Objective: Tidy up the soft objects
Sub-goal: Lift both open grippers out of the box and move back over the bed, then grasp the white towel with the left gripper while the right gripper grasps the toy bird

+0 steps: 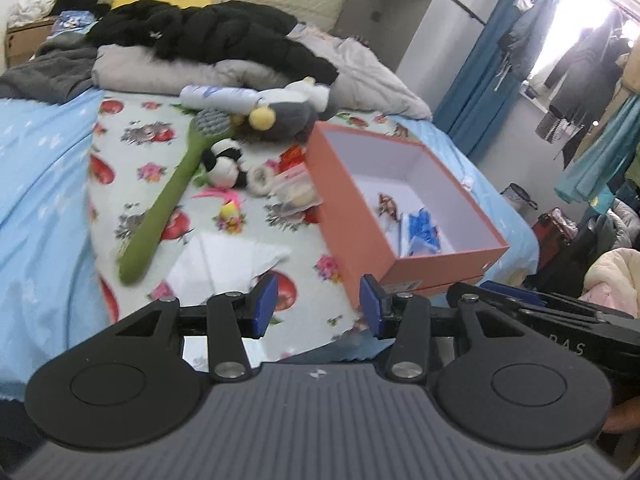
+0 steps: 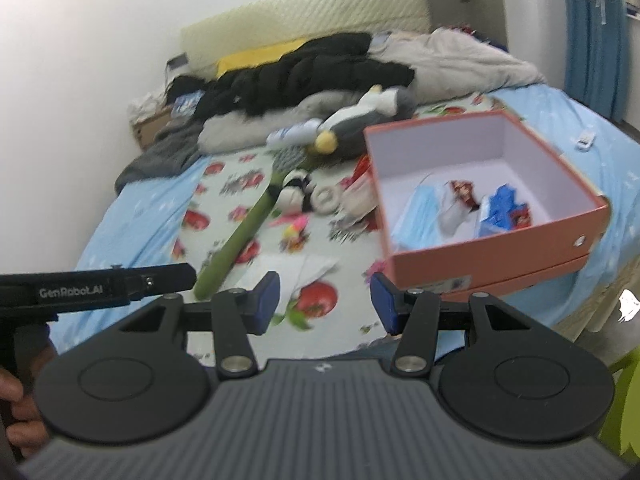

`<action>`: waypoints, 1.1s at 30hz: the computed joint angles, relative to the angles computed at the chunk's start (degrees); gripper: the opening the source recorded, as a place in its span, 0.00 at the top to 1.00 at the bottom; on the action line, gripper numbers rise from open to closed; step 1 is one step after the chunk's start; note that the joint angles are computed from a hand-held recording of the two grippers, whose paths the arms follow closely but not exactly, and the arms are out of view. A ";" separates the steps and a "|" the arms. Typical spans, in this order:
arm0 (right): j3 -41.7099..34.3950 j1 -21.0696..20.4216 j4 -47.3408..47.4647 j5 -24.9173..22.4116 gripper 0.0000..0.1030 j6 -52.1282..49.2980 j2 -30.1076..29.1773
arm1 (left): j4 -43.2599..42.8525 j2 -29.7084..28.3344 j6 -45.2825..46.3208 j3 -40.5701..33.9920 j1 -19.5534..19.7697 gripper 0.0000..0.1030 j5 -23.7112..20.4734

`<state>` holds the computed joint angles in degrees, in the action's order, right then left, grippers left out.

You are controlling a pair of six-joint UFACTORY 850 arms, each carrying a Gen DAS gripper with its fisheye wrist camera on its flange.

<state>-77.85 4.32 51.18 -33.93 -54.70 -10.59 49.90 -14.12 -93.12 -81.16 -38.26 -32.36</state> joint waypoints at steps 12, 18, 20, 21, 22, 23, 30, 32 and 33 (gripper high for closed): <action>-9.56 4.68 -7.24 -1.63 0.49 6.52 -9.11 | -5.53 -1.36 1.38 3.13 5.94 0.41 1.85; -19.04 7.04 -13.56 -3.92 0.49 13.06 -17.32 | -13.83 -4.98 9.28 2.26 10.51 0.38 4.79; -23.08 7.68 -15.40 -5.51 0.49 15.33 -20.71 | -17.33 -6.61 13.09 1.36 12.05 0.38 5.61; -25.34 8.02 -16.26 -6.47 0.49 16.52 -22.60 | -19.09 -7.65 15.11 0.73 12.83 0.38 6.00; -27.38 8.36 -17.14 -7.32 0.49 17.59 -24.29 | -20.26 -8.41 16.43 0.30 13.39 0.38 6.26; -30.16 8.70 -18.19 -8.55 0.49 18.79 -26.54 | -21.83 -9.29 18.08 -0.25 13.97 0.38 6.53; -48.96 10.24 -22.48 -18.18 0.49 25.31 -40.90 | -32.51 -15.42 31.25 -4.92 17.33 0.36 8.86; -55.97 10.54 -23.44 -21.55 0.49 27.71 -45.77 | -34.62 -17.27 34.78 -6.70 18.10 0.34 8.89; -59.83 10.69 -23.94 -23.34 0.49 29.01 -48.36 | -35.54 -18.16 36.05 -7.57 18.48 0.34 8.84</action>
<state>-137.68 15.01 27.25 -57.28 -25.69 -58.95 14.36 -32.29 -57.07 -88.73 -19.78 -23.52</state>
